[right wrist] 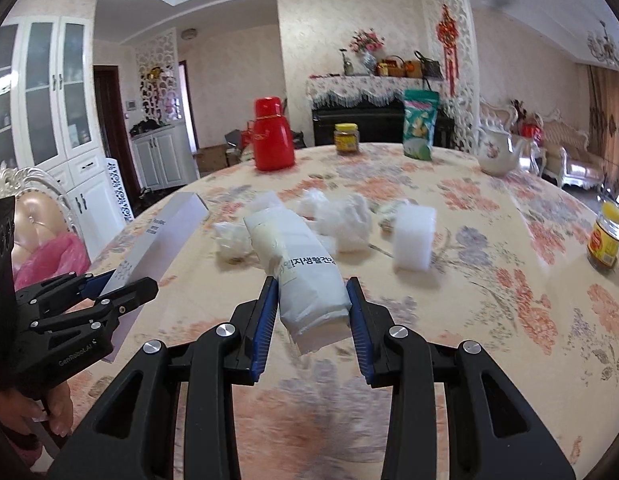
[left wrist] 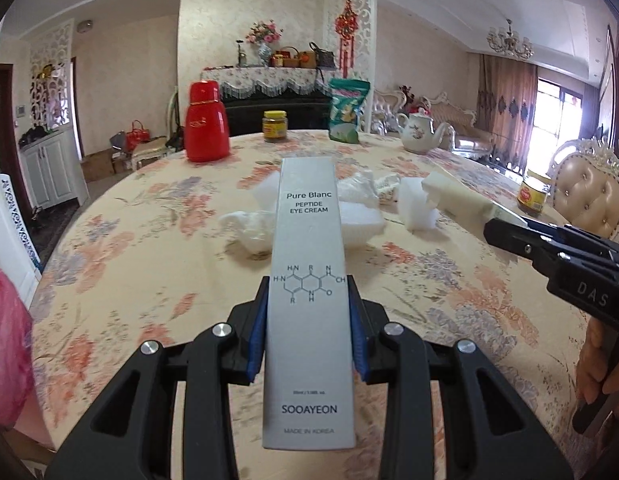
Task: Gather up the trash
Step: 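Carry the eye-cream box and white packet to the pink bin and release both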
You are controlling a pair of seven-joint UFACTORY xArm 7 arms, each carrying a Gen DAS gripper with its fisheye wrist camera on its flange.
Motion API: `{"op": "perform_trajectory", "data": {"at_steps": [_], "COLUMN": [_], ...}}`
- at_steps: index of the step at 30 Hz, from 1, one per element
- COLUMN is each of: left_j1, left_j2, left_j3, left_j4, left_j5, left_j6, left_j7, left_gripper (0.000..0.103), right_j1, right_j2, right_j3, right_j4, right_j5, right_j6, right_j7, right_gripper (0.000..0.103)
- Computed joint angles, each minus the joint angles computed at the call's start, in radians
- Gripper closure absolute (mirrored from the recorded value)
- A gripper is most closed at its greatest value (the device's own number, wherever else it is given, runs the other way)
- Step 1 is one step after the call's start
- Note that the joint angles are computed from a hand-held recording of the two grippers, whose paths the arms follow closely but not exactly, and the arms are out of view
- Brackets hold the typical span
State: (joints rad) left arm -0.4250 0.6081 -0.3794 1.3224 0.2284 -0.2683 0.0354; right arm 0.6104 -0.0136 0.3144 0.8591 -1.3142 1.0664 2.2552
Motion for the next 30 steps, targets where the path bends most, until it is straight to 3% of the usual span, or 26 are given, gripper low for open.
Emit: {"op": "perform_trajectory", "data": {"at_steps": [7, 19, 30], "left_j1": [0.108, 0.115, 0.155], "left_j2": [-0.059, -0.137, -0.139], "left_j3": [-0.034, 0.108, 0.197], "left_j4": [-0.096, -0.192, -0.201], "left_j5": [0.049, 0.059, 0.000], "left_j6": [-0.062, -0.197, -0.211], "left_j7": [-0.043, -0.111, -0.116], "left_gripper": [0.069, 0.069, 0.069], "right_j1": [0.032, 0.121, 0.191], "right_j2": [0.110, 0.319, 0.538], "right_j3": [-0.019, -0.110, -0.222], "right_j4": [0.124, 0.400, 0.701], "right_j5": [-0.053, -0.133, -0.110], "right_j6": [0.017, -0.033, -0.171], "right_j7": [-0.016, -0.123, -0.299], "right_gripper": [0.068, 0.068, 0.068]}}
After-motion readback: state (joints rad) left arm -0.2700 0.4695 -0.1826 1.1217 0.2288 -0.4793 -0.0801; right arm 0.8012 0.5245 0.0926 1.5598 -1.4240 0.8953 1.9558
